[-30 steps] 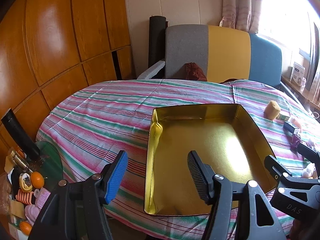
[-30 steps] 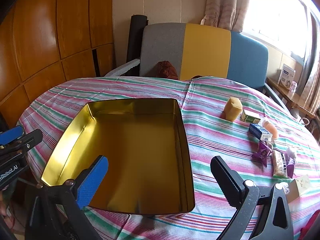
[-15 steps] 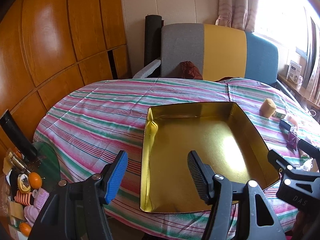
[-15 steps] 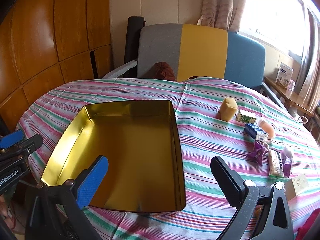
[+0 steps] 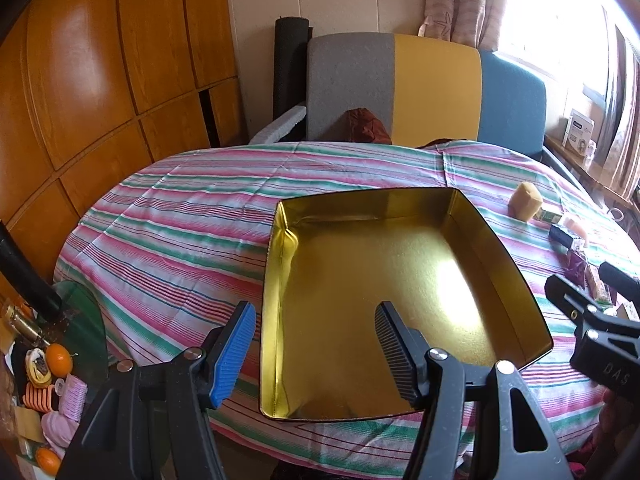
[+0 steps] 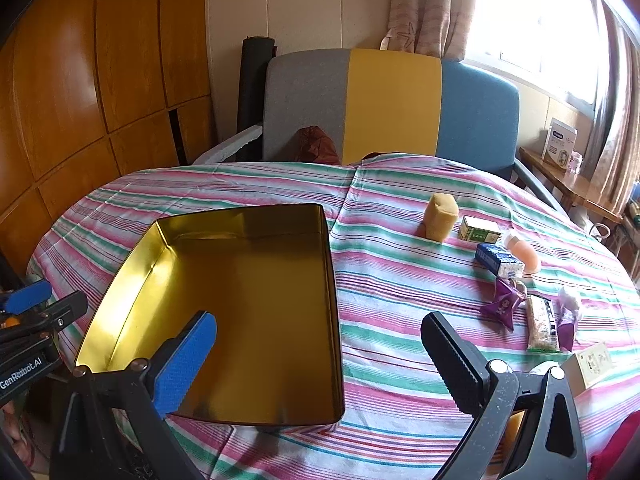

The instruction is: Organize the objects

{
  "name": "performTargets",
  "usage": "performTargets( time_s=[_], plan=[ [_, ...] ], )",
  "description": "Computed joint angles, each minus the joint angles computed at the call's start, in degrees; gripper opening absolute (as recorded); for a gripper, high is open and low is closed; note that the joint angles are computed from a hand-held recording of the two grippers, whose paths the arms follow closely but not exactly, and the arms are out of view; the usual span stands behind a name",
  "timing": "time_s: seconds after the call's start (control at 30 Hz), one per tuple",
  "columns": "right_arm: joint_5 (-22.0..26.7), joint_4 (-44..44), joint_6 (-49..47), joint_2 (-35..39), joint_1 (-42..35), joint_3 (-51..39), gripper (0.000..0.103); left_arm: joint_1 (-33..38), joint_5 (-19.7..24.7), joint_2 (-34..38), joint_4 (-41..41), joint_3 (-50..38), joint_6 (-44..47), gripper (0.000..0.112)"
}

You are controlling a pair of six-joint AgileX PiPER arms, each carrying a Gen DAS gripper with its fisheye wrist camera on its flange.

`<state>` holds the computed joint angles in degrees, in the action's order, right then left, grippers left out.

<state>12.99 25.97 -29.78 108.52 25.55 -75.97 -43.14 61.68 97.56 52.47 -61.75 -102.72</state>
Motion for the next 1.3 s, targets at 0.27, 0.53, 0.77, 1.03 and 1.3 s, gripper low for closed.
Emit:
performTargets(
  time_s=[0.27,0.53,0.77,1.03,1.3],
  plan=[
    [2.2,0.2,-1.0,1.2,-5.1,-2.1,0.103,-0.9,4.0,3.3,1.3,-5.1,6.9,0.063],
    [5.2,-3.5,3.7,3.2,-14.9,-6.5,0.103,-2.0,6.0,7.0,4.0,-11.8,13.9,0.063],
    [9.6,-2.5,6.2,5.3,-24.1,-12.3,0.103,-2.1,3.7,10.6,3.4,-17.5,19.0,0.063],
    [13.9,1.8,7.7,7.4,-31.9,-16.1,0.103,-1.7,-2.8,13.4,0.3,-22.7,25.4,0.063],
    [20.1,16.5,1.5,11.5,-38.4,-18.8,0.103,3.0,-24.4,15.7,-19.5,-27.5,41.7,0.065]
  ],
)
